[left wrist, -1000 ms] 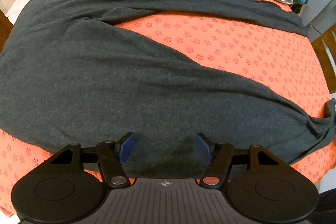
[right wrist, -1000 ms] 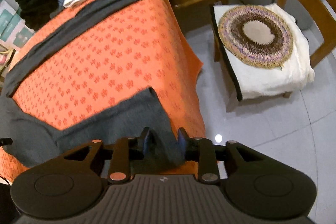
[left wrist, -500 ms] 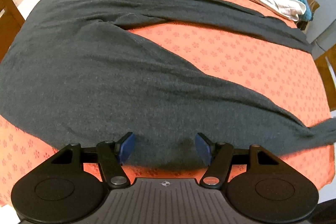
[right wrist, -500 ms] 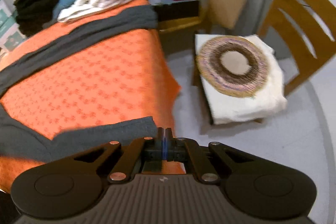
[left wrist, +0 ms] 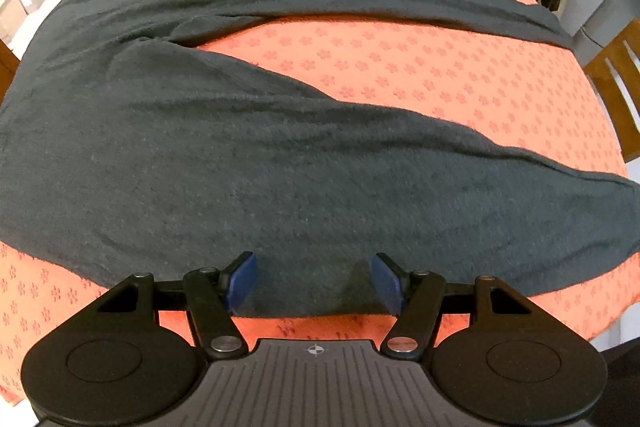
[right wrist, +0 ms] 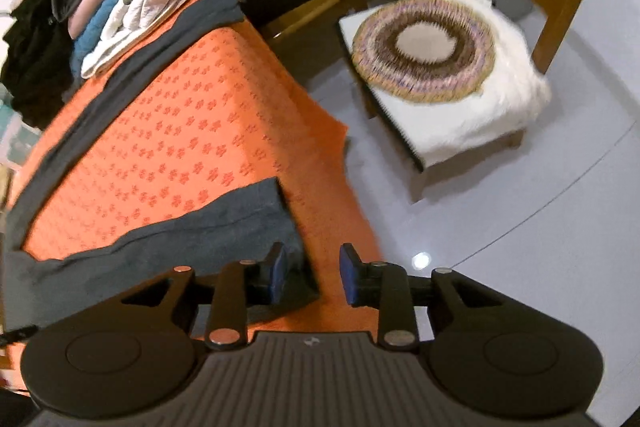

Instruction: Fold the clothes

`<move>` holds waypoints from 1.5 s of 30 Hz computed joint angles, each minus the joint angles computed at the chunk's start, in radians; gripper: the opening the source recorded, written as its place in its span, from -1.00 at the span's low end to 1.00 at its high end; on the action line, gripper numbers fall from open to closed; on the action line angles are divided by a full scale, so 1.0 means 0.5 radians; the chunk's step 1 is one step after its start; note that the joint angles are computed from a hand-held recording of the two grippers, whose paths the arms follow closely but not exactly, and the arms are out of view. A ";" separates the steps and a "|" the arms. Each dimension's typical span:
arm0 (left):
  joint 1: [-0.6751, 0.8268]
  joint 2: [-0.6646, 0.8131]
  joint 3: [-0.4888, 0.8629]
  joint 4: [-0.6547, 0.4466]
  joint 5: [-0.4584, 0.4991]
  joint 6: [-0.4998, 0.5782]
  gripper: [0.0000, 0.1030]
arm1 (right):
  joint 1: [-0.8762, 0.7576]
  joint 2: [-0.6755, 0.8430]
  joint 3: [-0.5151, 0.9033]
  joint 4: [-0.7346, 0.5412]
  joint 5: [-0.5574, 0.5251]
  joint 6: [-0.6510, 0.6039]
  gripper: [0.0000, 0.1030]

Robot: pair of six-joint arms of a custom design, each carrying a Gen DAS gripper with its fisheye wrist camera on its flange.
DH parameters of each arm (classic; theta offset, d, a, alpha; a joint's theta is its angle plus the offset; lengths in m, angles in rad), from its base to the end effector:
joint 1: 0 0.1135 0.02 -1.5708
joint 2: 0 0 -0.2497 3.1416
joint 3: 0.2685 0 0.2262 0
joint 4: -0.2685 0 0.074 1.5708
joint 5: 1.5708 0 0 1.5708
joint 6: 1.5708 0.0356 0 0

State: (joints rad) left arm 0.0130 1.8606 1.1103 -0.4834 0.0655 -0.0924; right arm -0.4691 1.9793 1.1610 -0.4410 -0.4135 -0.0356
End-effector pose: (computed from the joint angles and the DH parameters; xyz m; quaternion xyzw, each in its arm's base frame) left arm 0.3280 0.0019 0.1446 -0.0464 0.9842 -0.0389 0.1662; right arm 0.3140 -0.1431 0.1230 0.1768 0.9511 0.1585 0.1976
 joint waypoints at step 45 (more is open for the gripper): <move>0.686 0.276 0.494 0.059 0.232 0.407 0.29 | 0.807 -0.276 0.092 -0.004 0.359 -0.153 -0.30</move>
